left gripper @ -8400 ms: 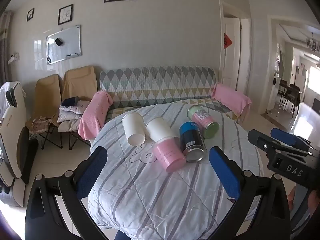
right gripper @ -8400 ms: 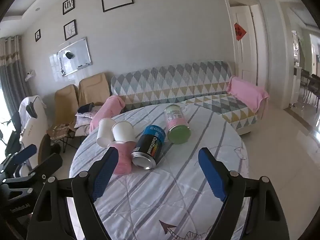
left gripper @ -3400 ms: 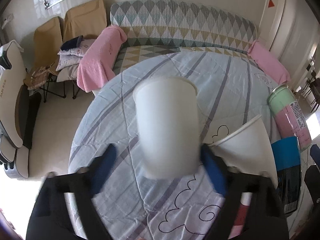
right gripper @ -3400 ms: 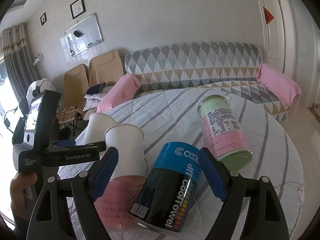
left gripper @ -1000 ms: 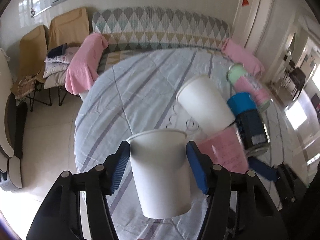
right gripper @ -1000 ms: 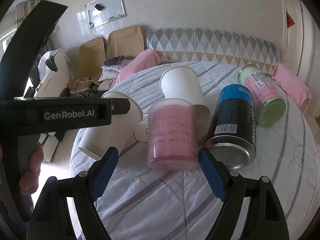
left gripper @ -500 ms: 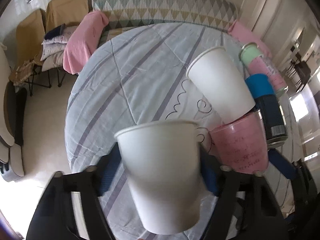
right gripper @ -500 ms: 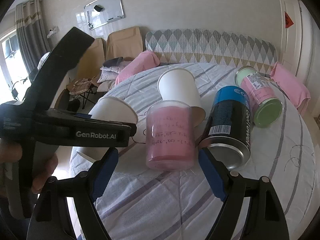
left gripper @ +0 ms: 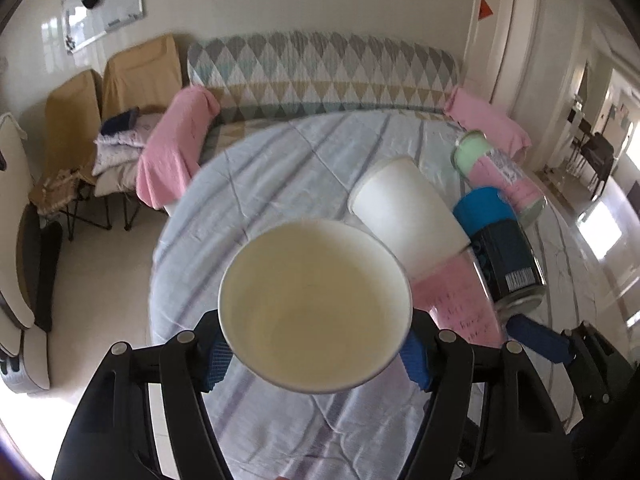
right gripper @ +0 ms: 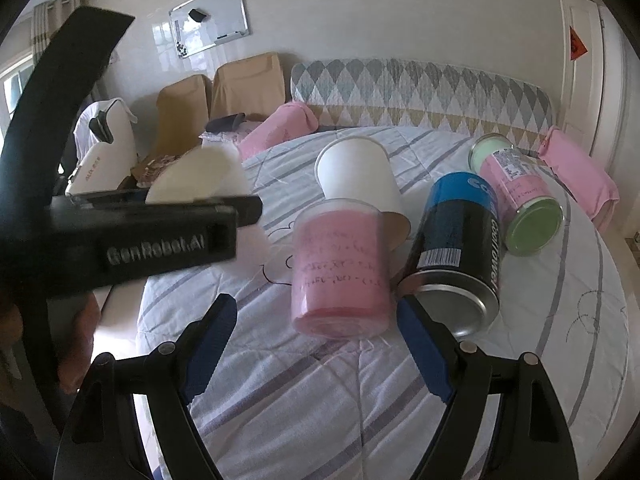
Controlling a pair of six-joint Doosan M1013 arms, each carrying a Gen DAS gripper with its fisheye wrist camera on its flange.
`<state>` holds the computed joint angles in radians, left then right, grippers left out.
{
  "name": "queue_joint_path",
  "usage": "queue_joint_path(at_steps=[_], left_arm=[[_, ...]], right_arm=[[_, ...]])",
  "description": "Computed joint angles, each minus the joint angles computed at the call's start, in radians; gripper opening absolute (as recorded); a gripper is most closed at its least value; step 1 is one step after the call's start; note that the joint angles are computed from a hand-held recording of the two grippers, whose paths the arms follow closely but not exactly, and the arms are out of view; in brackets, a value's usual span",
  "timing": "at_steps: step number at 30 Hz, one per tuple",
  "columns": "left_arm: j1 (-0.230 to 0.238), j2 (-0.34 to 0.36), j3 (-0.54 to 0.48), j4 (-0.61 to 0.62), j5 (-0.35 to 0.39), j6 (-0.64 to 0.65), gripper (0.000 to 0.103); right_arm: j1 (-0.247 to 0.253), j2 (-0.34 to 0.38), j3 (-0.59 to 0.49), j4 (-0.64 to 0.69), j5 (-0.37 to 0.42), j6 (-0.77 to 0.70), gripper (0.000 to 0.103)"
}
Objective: Flip cup upright
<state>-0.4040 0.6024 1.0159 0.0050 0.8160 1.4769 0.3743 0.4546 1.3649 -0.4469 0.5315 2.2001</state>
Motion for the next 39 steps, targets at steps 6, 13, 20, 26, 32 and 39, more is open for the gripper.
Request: queue_joint_path(at_steps=[6, 13, 20, 26, 32, 39], left_arm=[[-0.004, 0.008, -0.011, 0.011, 0.017, -0.023, 0.071], [-0.008, -0.006, 0.003, 0.037, 0.017, -0.048, 0.085], [-0.019, -0.049, 0.06, 0.082, -0.019, -0.083, 0.089], [-0.037, -0.121, 0.159, 0.176, -0.119, -0.143, 0.094], [-0.054, -0.191, 0.252, 0.266, -0.214, -0.219, 0.099], [-0.069, -0.264, 0.348, 0.309, -0.321, -0.292, 0.103]], right_arm=[[0.004, -0.001, 0.0, -0.022, 0.009, 0.023, 0.083], [0.006, -0.007, 0.008, -0.039, 0.009, 0.045, 0.083], [0.014, -0.025, 0.024, -0.096, 0.004, 0.095, 0.083], [0.023, -0.055, 0.053, -0.183, 0.01, 0.181, 0.083], [0.031, -0.09, 0.091, -0.296, 0.019, 0.316, 0.083], [0.041, -0.124, 0.127, -0.419, 0.039, 0.46, 0.083]])
